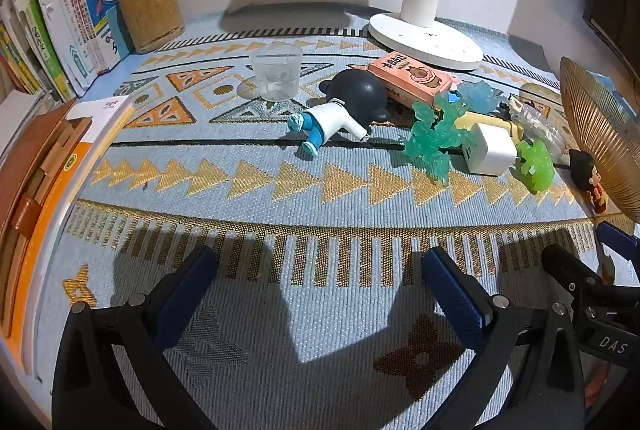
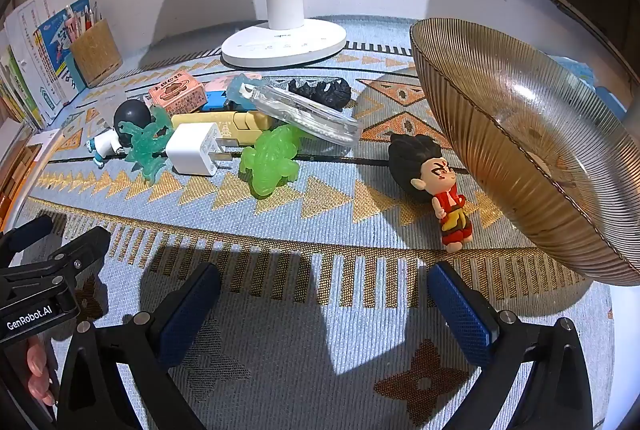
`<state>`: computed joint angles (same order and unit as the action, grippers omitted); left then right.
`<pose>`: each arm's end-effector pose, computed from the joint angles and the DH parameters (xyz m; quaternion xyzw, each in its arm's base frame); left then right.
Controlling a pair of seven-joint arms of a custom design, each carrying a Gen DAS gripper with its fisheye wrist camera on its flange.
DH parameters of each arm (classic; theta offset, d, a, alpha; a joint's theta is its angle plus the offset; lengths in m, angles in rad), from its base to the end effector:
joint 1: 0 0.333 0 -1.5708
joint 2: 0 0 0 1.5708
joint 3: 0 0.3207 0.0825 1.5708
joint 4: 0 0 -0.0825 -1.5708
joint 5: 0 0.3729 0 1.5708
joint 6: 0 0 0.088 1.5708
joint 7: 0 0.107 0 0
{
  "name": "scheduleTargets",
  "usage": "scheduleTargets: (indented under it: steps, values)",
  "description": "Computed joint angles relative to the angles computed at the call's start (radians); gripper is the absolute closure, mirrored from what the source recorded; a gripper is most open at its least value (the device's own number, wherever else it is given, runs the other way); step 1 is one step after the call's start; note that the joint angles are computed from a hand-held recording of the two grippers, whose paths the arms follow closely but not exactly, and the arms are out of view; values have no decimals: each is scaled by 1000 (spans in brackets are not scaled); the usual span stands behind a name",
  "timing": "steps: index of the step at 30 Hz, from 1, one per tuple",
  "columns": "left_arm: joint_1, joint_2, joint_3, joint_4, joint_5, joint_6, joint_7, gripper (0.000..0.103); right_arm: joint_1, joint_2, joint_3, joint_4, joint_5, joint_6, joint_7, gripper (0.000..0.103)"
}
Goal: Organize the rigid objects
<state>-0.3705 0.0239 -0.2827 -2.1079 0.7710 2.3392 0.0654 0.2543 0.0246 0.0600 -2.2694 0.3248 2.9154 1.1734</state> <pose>0.4520 -0.3311 0.4407 -0.7823 0.5411 -0.1778 0.2523 0.5351 0.1531 0.4284 -0.7962 0.5178 -0.1655 0.2656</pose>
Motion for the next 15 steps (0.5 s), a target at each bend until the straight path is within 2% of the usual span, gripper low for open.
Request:
scheduleTargets:
  steps: [4,7,10,15]
  values:
    - [-6,-21,-7,-24,-7,6,-2,0,0,-6,0,-4,-1,-8,-7,0]
    - [-19,-34,-22,-40,-9,4,-15,0,-4,-31,-5,-1,-51,-95,24,0]
    - [-28,-38,-31,-42,-12,0,-15,0,-7,-50,-6,-4,-69,-140,26,0]
    - [-31,-64,-36,-68,-34,10,6,0,-2,-76,-8,-50,-10,-96,-27,0]
